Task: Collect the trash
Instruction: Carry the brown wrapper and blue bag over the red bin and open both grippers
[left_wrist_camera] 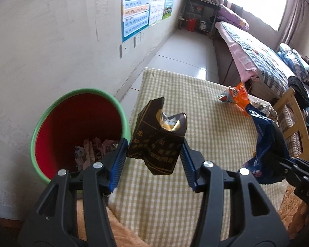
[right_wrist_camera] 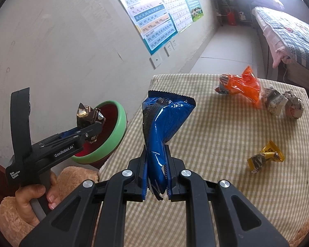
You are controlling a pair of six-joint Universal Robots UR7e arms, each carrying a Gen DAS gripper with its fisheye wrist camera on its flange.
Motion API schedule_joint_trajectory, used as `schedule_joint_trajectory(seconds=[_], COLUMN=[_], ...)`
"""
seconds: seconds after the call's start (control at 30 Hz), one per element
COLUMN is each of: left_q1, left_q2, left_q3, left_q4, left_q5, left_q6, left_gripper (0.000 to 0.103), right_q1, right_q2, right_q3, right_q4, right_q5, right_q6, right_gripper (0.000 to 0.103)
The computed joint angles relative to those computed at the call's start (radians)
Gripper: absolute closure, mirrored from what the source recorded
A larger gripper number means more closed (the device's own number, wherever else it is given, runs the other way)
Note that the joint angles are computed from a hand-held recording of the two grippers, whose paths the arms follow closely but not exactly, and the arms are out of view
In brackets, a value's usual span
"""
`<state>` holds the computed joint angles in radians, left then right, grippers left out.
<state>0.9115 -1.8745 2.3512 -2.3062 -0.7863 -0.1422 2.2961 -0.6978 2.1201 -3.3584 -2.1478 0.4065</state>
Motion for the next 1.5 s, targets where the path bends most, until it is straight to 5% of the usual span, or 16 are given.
schedule_joint_trajectory(seconds=[1.23, 1.5], left_q1=[0.173, 0.234], left_q2=[-0.103, -0.064], left_q3=[-0.075, -0.102], left_q4=[0.053, 0.014], left_q5=[0.080, 0.105], left_q6=[0.041, 0.084], left_gripper=[0.054, 0.054], right_q1=[0.040, 0.001], right_q2=[0.156, 0.206], right_q3=[-0.310, -0.424], right_q4=[0.279, 0.360], right_q5=[0.027, 0.187], right_q6=[-0.120, -0.104], right_gripper=[0.089, 0.089])
